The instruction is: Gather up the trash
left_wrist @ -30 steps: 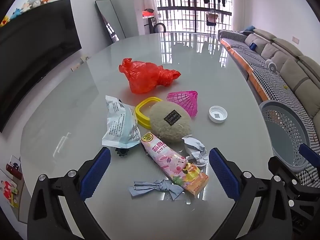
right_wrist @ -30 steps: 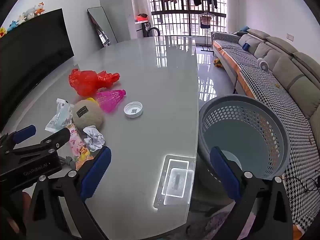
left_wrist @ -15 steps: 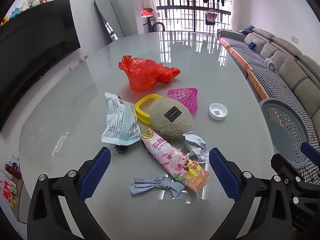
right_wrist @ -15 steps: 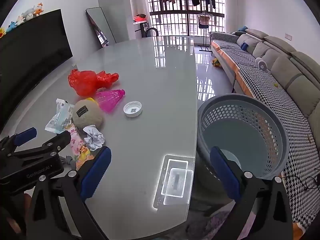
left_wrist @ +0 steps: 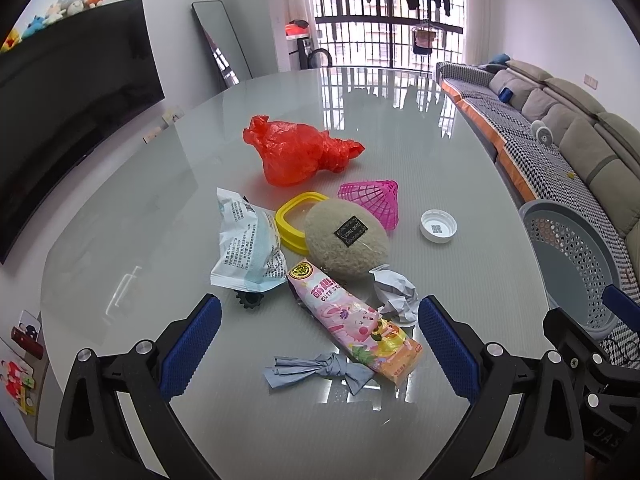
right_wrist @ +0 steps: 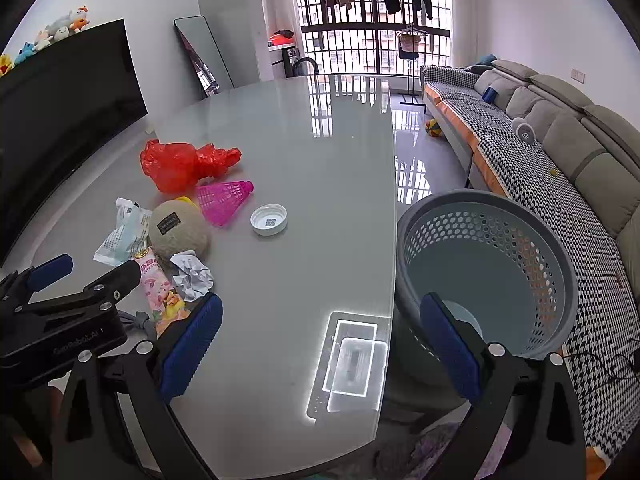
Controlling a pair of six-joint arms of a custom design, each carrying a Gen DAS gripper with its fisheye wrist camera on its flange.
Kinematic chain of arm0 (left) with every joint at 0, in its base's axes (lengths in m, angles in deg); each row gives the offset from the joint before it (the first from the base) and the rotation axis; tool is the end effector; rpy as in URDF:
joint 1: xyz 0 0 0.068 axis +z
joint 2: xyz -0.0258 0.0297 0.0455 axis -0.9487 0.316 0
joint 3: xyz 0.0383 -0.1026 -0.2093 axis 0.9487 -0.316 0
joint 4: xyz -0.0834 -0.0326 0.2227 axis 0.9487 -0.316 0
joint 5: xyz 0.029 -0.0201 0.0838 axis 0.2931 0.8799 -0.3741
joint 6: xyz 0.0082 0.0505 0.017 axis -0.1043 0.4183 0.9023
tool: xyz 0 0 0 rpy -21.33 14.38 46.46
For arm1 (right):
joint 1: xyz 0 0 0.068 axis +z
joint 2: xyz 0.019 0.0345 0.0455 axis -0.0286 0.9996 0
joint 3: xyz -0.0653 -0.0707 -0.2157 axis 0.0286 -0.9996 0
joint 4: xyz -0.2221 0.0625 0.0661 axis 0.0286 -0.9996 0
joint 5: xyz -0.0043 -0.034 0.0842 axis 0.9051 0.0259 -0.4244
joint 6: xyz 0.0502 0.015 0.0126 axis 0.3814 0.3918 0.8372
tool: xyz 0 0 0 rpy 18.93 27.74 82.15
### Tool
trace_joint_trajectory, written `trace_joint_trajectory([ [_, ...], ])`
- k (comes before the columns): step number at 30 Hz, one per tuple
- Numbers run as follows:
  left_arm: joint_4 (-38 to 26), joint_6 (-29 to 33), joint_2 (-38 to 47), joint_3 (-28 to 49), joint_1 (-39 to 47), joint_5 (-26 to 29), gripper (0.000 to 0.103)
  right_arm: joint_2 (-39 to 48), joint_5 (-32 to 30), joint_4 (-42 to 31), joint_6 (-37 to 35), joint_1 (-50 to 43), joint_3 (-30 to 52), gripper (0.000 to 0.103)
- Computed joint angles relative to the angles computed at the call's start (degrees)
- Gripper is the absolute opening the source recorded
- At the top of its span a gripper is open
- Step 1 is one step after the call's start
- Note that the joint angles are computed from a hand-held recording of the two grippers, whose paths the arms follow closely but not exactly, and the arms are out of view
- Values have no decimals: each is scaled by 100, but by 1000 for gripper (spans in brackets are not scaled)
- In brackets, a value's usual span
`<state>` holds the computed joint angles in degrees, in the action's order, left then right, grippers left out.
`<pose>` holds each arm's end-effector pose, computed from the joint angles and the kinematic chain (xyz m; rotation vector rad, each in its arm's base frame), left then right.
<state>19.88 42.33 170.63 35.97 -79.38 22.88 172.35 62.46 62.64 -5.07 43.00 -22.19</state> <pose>0.3396 -0.0525 0.1387 0.5929 2.3001 -0.1188 0.2253 0.1904 0.1238 0.6001 2.2768 -0.0975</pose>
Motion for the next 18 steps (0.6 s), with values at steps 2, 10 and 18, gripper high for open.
trace_joint_trajectory([
  [2, -6, -1, 7, 12, 2, 2, 97, -5, 0, 8, 1, 3, -9, 95],
  [10, -11, 13, 4, 8, 6, 2, 97, -12, -6, 22, 6, 6, -26, 95],
  [18, -9, 4, 6, 7, 6, -6, 97, 1, -1, -35, 57, 2, 3, 95],
])
